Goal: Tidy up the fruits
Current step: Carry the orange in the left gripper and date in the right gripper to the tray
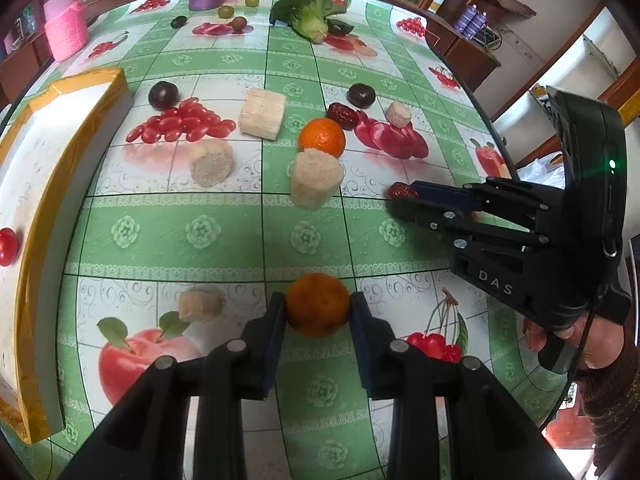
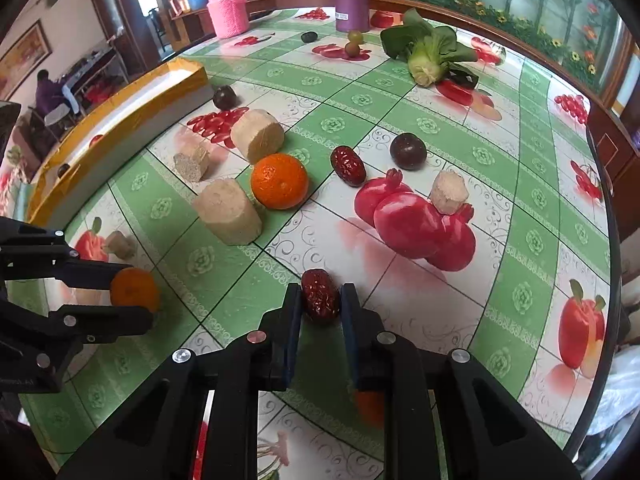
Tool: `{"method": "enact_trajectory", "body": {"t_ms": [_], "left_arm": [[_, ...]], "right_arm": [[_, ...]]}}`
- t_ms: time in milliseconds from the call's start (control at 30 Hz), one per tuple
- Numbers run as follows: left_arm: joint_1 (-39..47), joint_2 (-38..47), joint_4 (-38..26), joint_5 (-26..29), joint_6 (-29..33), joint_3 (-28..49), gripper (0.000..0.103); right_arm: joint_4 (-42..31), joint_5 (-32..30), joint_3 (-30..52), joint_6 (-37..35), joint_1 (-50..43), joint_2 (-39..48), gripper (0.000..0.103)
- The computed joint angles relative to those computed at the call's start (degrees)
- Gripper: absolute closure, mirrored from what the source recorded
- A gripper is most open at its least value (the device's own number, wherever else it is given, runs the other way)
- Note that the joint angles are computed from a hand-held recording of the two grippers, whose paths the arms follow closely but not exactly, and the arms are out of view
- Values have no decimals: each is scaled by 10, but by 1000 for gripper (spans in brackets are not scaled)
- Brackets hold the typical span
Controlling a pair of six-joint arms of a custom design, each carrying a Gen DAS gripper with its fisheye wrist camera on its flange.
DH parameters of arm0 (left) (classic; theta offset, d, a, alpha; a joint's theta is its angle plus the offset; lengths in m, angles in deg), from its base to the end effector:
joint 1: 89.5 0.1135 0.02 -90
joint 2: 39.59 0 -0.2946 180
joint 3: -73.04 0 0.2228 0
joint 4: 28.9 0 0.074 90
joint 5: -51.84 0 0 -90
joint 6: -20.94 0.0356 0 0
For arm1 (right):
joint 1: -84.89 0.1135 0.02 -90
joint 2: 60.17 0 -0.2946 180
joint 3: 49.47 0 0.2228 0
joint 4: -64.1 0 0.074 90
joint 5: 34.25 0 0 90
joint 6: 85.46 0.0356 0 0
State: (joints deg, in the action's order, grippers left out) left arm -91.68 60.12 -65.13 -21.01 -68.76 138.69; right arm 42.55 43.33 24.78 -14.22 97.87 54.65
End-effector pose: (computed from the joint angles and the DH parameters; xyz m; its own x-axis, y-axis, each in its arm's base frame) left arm 0.2901 -0.0215 0.1774 -0.9400 0.0408 -0.3387 0.1406 0.9509 -0.2758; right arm 0.3528 0.0892 0.1398 -0.7135 -0.4868 -0.5039 -0.5775 0.8158 0.0296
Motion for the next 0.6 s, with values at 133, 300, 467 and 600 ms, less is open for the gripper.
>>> {"method": "enact_trajectory", "body": {"t_ms": [133, 300, 467, 600], "left_arm": [[20, -32, -8, 12, 25, -13, 68], [60, -67, -27, 37, 57, -24, 68], [107, -81, -50, 63, 93, -20, 68], [151, -82, -68, 80, 125, -10, 68]], "right_arm": [[-2, 4, -30, 12, 5, -56, 84], [2, 17, -68, 36, 29, -126, 84], [0, 34, -79, 70, 66, -159, 84], [-11, 51, -57, 94, 107, -154, 84]]}}
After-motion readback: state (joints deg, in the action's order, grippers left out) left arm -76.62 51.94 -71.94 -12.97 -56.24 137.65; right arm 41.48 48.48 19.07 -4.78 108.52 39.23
